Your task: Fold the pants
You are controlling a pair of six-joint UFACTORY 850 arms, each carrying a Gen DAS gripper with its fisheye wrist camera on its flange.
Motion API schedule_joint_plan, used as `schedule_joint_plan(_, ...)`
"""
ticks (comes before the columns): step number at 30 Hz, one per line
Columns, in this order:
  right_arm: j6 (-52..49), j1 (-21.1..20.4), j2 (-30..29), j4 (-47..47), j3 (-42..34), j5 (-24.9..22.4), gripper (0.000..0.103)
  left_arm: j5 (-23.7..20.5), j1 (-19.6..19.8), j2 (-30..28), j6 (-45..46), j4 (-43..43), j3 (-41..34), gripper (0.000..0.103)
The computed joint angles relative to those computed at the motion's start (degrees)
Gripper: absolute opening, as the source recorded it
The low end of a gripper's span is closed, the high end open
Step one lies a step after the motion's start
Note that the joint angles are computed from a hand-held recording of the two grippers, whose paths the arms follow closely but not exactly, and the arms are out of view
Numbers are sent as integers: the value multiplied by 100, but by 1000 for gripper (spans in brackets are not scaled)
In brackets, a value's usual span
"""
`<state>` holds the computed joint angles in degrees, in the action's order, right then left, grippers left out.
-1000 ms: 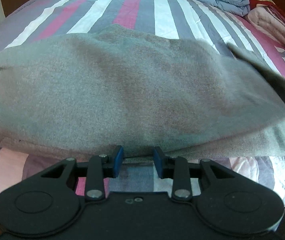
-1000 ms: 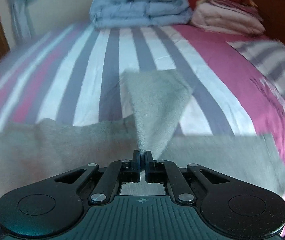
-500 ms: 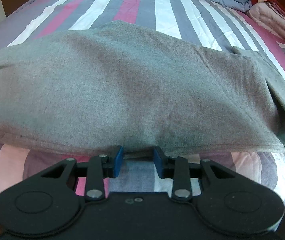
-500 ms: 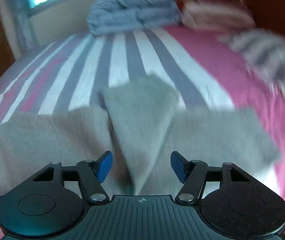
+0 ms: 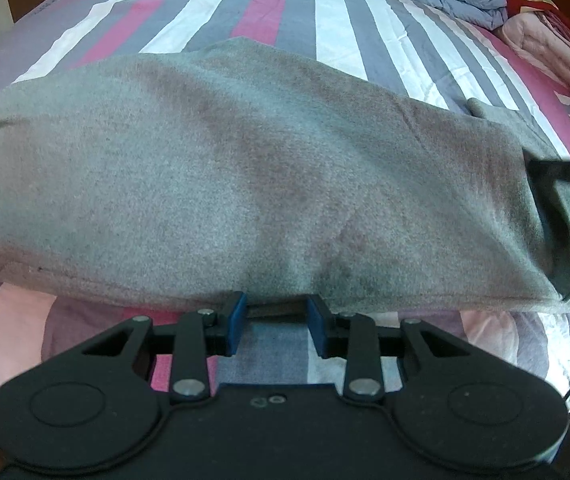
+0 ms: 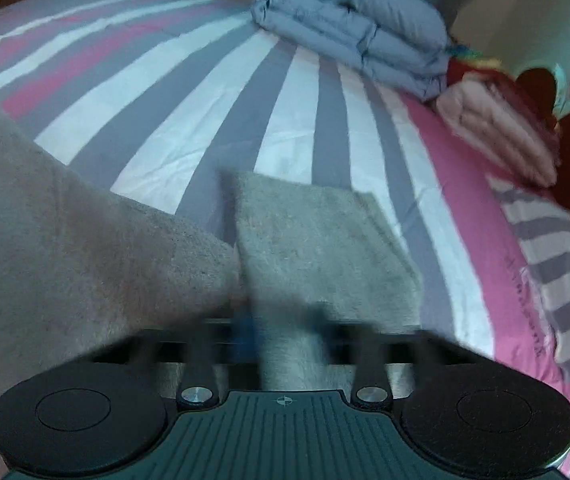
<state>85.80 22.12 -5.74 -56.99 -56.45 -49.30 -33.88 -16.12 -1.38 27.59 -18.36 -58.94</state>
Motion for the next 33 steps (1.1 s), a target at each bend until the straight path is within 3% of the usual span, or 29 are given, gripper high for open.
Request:
schedule_joint_plan(2, 714, -64, 300, -209, 180, 127, 6, -6, 6, 4, 21, -11, 2, 25)
schedule_joint_plan(5, 2097, -158, 1238, -562, 711, 390, 6, 1, -3, 14, 26, 14, 8, 25)
schedule_joint_plan(10, 4081, -48, 3211, -521, 2008, 55, 6, 50, -34, 37, 6, 105, 41, 25)
schedule_joint_plan(12, 4168, -70, 3699, 44, 2510, -4, 6, 91, -78, 53, -61, 220, 63, 25)
schedule_joint_plan(15, 4642, -455, 4377, 844, 3267, 417, 5, 126, -141, 52, -193, 404, 63, 25)
schedule_joint_plan(18, 4989, -578, 4907, 847, 3698, 762, 6, 166, -189, 63, -336, 562, 79, 25)
schedule_joint_plan(21, 4040, -389, 4638, 639, 3385, 276, 12, 178, -223, 62, -499, 698, 78, 25)
schedule_joint_plan(23, 3234, -171, 4194, 559, 3121, -38, 32, 166, -234, 57, -579, 754, 68, 25)
schedule_joint_plan(24, 2777, -9, 3907, 440, 3004, -279, 51, 153, -232, 57, -610, 763, 64, 25)
schedule_joint_plan(25, 2518, 196, 3692, 293, 2929, -575, 57, 145, -227, 53, -617, 762, 60, 25)
schedule_joint_plan(30, 1548, 1094, 2914, -293, 2880, -1579, 57, 131, -255, 56, -724, 863, 50, 26)
schedule_joint_plan(33, 1297, 1581, 2825, -446, 3018, -1998, 57, 67, -248, 18, -756, 854, 19, 27)
